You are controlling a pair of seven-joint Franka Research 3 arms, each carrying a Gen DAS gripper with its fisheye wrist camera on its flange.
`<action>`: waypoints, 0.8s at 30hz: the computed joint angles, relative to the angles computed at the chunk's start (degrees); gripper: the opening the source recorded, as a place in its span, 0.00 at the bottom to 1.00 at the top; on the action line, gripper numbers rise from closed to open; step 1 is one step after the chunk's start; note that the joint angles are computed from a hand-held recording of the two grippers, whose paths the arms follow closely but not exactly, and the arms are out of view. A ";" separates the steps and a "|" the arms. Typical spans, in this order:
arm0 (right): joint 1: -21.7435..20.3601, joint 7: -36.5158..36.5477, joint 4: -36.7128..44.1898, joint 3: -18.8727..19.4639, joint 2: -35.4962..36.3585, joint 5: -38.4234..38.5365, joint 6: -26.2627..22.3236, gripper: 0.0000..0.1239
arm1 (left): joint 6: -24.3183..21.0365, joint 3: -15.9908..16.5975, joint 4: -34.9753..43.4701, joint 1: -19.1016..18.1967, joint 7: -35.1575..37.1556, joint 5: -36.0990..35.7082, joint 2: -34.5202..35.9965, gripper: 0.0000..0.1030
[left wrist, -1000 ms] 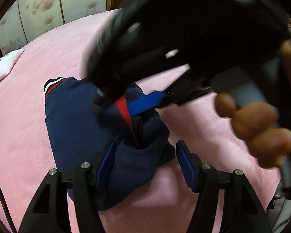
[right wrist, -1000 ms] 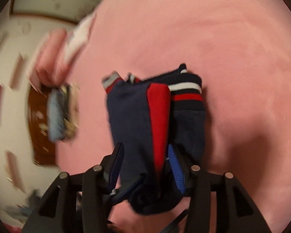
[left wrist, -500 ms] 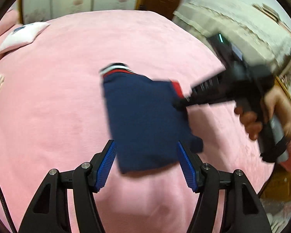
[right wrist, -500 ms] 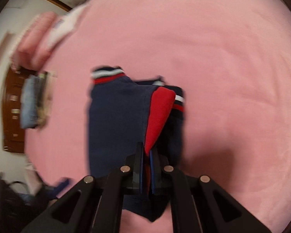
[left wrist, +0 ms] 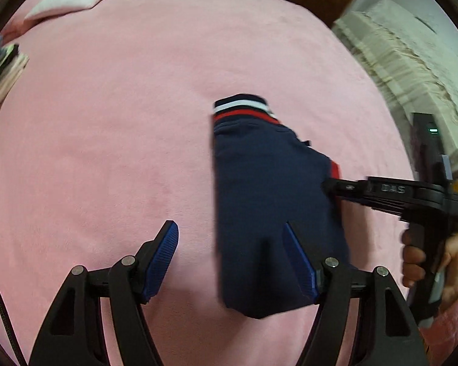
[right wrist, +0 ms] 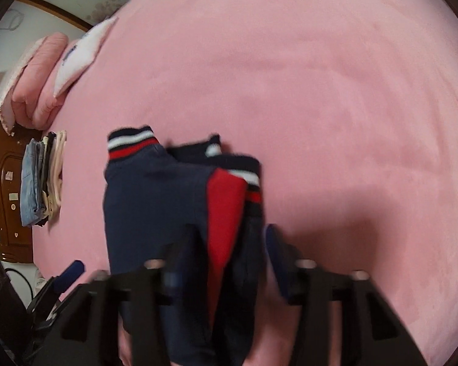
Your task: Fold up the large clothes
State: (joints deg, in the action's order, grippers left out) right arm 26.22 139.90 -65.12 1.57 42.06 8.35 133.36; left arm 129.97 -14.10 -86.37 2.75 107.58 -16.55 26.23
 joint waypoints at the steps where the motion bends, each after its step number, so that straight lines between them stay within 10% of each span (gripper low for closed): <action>1: 0.24 -0.29 0.10 -0.10 -0.03 -0.33 1.13 0.06 | 0.20 0.30 -0.19 -0.25 -0.71 0.48 -0.15 0.67; 7: 0.64 -7.50 1.90 -0.02 1.07 1.06 6.82 0.05 | -2.16 0.37 0.06 -0.39 -3.17 0.26 -0.16 0.67; 10: 1.31 -4.78 11.03 -1.33 5.27 -2.88 -6.35 0.06 | -2.42 0.35 0.56 -0.93 -3.64 1.02 0.42 0.67; 18: 2.35 -2.65 17.19 -3.69 7.84 -8.30 -18.38 0.29 | -1.04 0.23 0.89 -2.07 -4.89 2.47 0.86 0.67; 24: -1.90 -2.76 2.61 0.46 2.15 -0.15 -4.52 0.29 | -3.11 0.07 4.24 -2.24 -7.30 2.72 3.35 0.67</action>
